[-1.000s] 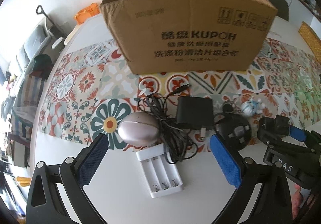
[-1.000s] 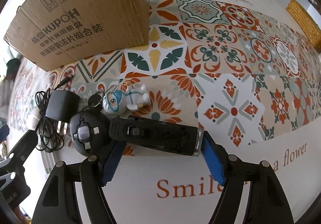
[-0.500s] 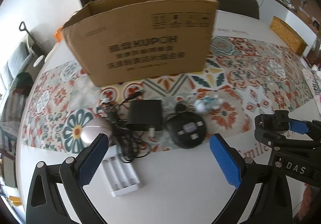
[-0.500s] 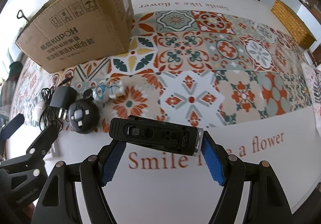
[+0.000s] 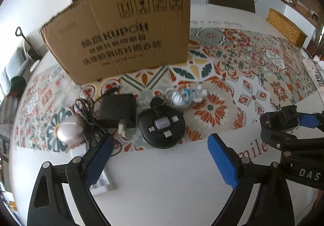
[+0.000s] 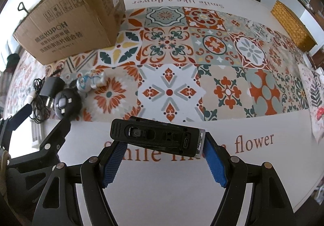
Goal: Organize rigid objects
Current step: 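Grasp the black round cable organizer with the left gripper, then carry the cable organizer and black device toward the box with both grippers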
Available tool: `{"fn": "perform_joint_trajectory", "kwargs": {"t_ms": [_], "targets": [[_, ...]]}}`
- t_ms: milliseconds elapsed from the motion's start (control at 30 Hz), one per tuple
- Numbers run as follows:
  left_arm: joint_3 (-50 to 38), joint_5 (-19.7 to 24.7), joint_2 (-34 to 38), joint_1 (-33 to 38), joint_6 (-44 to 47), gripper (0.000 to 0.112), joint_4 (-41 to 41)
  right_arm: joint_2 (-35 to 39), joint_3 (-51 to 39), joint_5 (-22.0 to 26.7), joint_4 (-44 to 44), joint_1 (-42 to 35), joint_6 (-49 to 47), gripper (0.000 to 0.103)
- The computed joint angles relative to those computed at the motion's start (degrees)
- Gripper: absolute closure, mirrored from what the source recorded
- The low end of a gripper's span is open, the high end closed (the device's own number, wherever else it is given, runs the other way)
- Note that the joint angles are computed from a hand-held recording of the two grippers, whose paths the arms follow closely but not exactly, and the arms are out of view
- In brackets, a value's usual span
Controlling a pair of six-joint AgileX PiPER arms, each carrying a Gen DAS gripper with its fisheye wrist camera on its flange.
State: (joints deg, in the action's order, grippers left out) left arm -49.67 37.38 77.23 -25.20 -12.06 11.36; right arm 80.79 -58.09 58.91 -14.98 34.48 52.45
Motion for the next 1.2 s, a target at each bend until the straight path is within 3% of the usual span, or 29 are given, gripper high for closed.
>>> {"fn": "perform_joint_trajectory", "kwargs": {"t_ms": [900,1067,1200], "targets": [[-0.4,-9.5,9.4,1.7,0.8,0.037,-4.0,4.2,-0.6,-3.1,2.3,-2.1,-5.5,0.029],[0.4,-11.5,9.1,3.3,3.7,0.055,-6.0,5.1,-0.9,-4.2,2.5,-2.4,-5.7,0.029],[0.3,-11.2,8.9,4.5,8.9,0.055,-9.6,5.4,-0.9,-5.1,3.2,-2.2,-6.0,0.029]]}}
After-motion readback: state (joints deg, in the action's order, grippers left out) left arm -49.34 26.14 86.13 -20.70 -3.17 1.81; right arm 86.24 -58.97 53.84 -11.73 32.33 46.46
